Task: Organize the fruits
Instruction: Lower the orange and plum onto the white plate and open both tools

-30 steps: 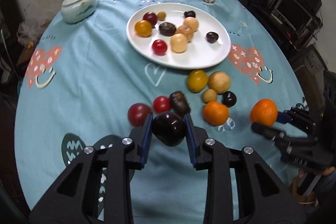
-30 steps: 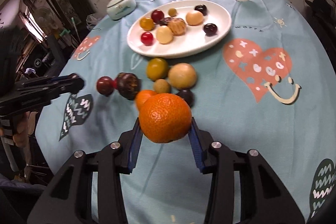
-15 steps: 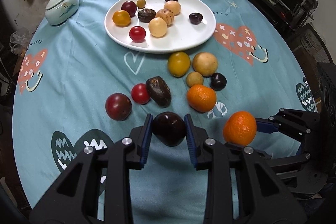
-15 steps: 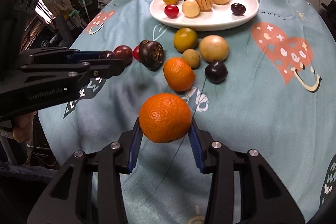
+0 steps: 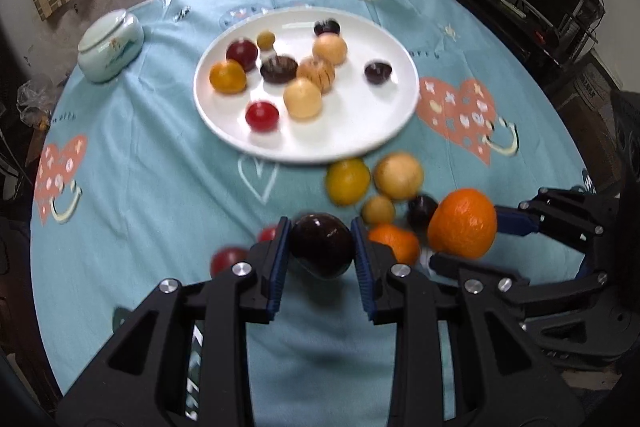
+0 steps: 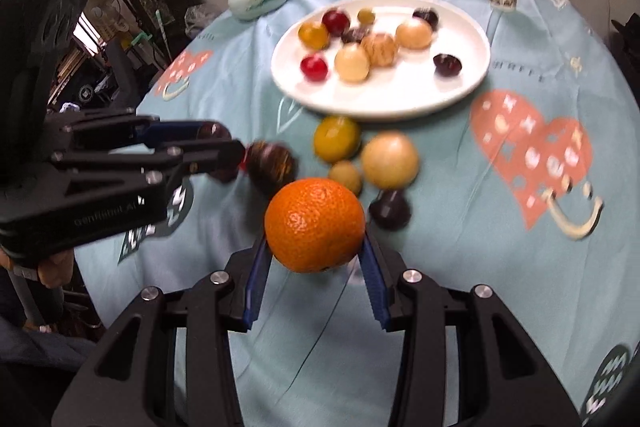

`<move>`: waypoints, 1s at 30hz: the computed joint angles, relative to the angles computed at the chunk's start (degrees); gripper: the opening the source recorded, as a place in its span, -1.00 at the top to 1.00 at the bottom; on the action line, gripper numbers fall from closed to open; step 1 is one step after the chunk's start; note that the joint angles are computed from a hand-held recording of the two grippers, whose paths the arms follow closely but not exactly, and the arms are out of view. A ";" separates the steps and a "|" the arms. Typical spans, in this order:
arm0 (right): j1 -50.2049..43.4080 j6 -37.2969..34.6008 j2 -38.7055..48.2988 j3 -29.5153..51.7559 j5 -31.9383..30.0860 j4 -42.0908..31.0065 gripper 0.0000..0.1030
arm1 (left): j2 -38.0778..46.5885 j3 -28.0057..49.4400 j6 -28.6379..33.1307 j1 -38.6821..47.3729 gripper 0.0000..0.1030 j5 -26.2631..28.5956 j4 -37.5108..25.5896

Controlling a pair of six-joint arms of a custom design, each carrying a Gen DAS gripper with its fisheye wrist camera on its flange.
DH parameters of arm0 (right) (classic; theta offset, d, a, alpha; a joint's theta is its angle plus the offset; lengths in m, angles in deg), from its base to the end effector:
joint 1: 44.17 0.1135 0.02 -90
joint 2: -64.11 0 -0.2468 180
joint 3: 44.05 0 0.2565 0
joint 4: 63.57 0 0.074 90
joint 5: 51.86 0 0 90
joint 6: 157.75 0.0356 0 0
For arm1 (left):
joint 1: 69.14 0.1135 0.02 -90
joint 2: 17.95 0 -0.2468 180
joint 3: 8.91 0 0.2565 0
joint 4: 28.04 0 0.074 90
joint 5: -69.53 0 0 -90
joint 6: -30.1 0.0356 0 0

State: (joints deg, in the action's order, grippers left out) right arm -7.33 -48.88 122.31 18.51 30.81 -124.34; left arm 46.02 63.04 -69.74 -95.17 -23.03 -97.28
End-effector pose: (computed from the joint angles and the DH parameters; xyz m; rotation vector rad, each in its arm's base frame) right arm 0.1623 0.1273 0.2517 -0.4616 2.5932 0.5205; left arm 0.1969 -0.0944 0.2748 0.3577 2.6226 -0.1525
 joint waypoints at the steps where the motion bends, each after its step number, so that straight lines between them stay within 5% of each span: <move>1: -1.55 -1.46 1.19 1.50 -0.05 0.22 0.15 | 1.56 1.80 0.92 1.18 0.40 0.05 0.81; 12: -16.11 -11.98 22.19 20.80 1.26 9.11 0.15 | 23.04 23.21 3.41 9.97 0.40 1.46 6.58; 24: -18.77 -15.65 40.84 29.15 0.99 11.42 0.14 | 39.65 28.98 2.95 10.89 0.40 0.79 9.62; 26: -18.48 -16.31 43.28 31.19 1.63 10.31 0.14 | 40.45 29.05 2.92 11.20 0.30 1.08 9.94; 28: -18.18 -16.24 45.08 32.84 3.08 9.36 0.10 | 40.09 28.74 2.50 11.43 -0.07 0.74 10.41; 30: -18.74 -15.26 44.86 32.69 2.70 9.67 -0.28 | 38.89 28.06 2.73 11.90 -0.10 1.06 10.99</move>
